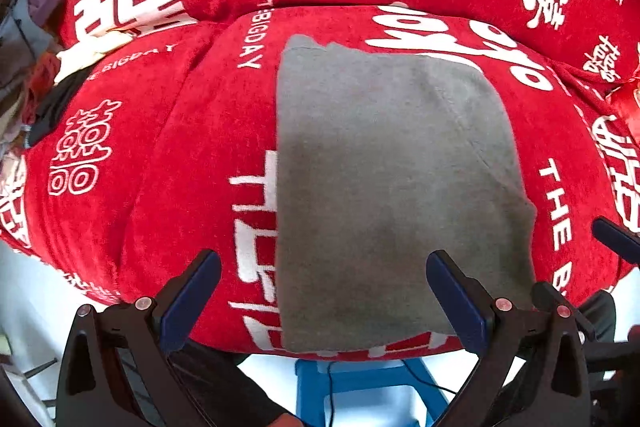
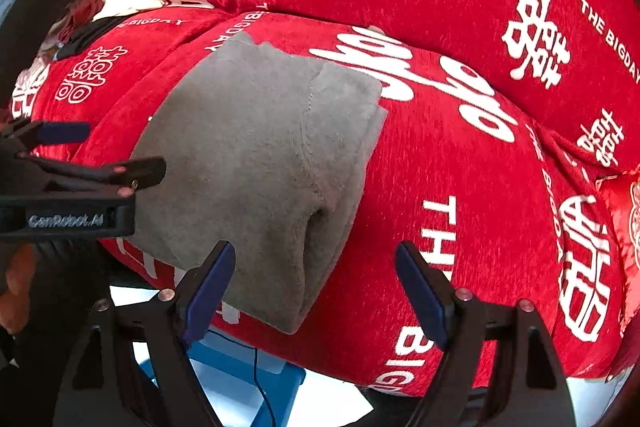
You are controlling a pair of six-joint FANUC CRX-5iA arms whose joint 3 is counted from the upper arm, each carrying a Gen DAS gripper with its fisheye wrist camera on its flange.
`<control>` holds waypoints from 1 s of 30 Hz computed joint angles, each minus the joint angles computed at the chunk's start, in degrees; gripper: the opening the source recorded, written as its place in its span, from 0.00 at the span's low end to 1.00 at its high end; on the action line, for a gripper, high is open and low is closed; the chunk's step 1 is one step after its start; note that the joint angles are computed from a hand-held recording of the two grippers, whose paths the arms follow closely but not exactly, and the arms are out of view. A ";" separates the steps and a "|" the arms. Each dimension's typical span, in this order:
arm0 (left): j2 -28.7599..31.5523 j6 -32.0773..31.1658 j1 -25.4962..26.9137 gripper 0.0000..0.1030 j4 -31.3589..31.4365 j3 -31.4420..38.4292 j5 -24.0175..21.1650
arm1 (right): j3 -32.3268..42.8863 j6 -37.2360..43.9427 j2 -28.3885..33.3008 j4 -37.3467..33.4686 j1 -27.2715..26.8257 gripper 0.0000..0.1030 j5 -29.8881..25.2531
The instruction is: Fold small clothes
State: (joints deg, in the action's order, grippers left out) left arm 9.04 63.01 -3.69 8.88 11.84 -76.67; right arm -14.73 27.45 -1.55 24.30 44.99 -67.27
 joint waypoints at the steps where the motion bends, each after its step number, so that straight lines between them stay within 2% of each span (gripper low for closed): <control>1: -0.16 0.74 -0.03 1.00 -0.38 -0.25 0.39 | 0.06 -0.34 0.09 -0.07 -0.13 0.82 -0.08; 9: 3.13 2.04 1.15 1.00 0.84 1.51 -4.51 | 0.84 -1.48 0.77 -1.34 -1.37 0.82 -0.59; 15: 1.13 5.80 1.20 1.00 -1.06 -0.54 -1.19 | 1.75 -0.83 1.67 -1.99 -1.68 0.82 -1.13; 19: 2.22 5.52 1.45 1.00 -1.15 0.45 -2.86 | 2.36 -0.52 2.21 -2.10 -1.75 0.82 -1.29; 30: 1.82 3.09 2.29 1.00 1.42 -0.69 -2.02 | 3.74 0.07 3.44 -2.00 -1.64 0.82 -2.32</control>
State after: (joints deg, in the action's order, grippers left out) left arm 10.86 66.10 -1.40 10.29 11.14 -78.69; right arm -10.99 27.52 1.89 22.30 43.35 -69.59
